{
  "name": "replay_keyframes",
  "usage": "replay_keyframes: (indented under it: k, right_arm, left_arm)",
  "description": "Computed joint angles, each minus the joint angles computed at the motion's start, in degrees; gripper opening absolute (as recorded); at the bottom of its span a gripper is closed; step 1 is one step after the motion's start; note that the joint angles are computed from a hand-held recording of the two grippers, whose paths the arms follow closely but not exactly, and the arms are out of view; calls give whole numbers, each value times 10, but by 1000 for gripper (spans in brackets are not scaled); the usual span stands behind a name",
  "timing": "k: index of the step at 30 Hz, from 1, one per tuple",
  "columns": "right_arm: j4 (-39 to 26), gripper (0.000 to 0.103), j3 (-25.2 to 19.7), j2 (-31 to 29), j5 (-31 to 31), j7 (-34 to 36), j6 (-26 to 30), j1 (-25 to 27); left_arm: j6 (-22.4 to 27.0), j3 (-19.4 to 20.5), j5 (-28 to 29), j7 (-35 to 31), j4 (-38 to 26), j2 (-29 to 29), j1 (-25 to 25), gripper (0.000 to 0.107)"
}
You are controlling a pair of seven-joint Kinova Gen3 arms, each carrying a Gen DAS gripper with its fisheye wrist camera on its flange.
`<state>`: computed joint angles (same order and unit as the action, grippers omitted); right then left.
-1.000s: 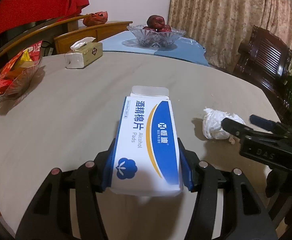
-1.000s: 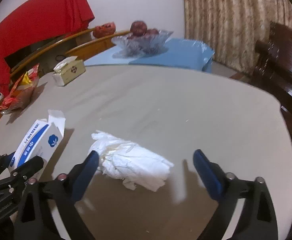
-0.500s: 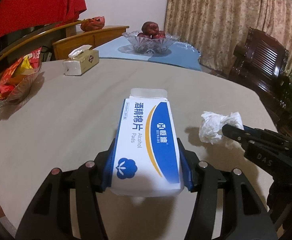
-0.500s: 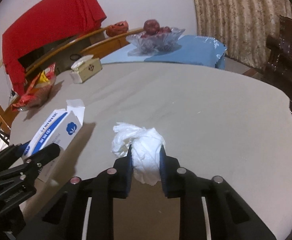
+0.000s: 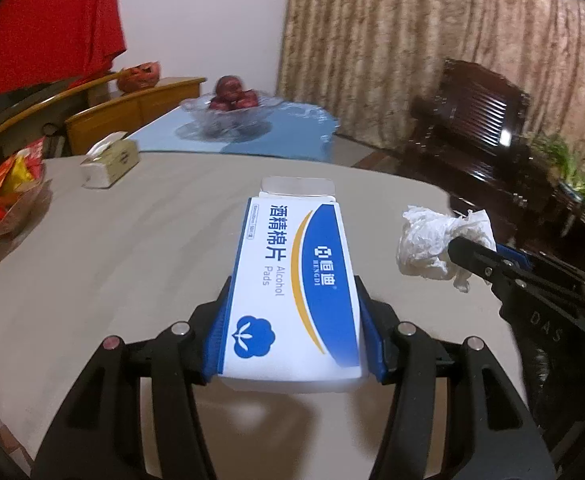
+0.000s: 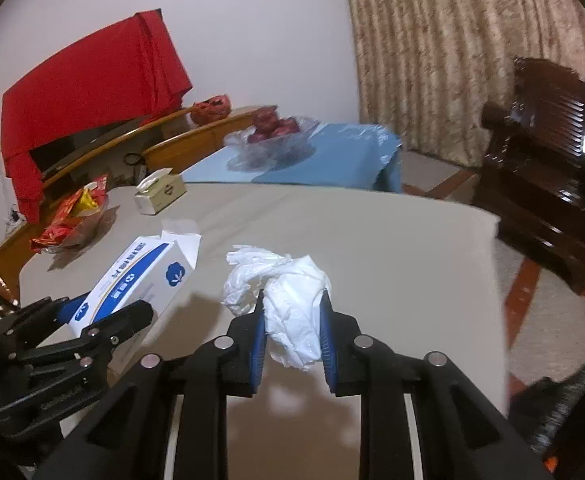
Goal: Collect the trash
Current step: 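Grasp the crumpled white tissues with the right gripper while the left holds the box, then carry the box and tissues over the bin and open both grippers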
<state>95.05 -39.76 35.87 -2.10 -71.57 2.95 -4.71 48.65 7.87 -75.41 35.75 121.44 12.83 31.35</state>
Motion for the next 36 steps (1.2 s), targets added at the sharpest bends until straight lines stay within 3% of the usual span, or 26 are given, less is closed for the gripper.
replay_keyframes:
  k: [4,19,32,36]
  right_arm:
    - [44,23,-6,-36,8,-3,-26,37]
    - [159,23,-144,-122,116,-105,-72,297]
    - [214,23,-185,-155,212,-210,-94,451]
    - [222,23,-176,-160,237,-241,-99,471]
  left_arm:
    - [15,10,3,-11,-29,8,20,53]
    - [32,10,2,-75,-158,67,118,53]
    - [-10,-31,12,-138,-264,137,183,53]
    - [-29,-47,24,-163,-296,161,199,53]
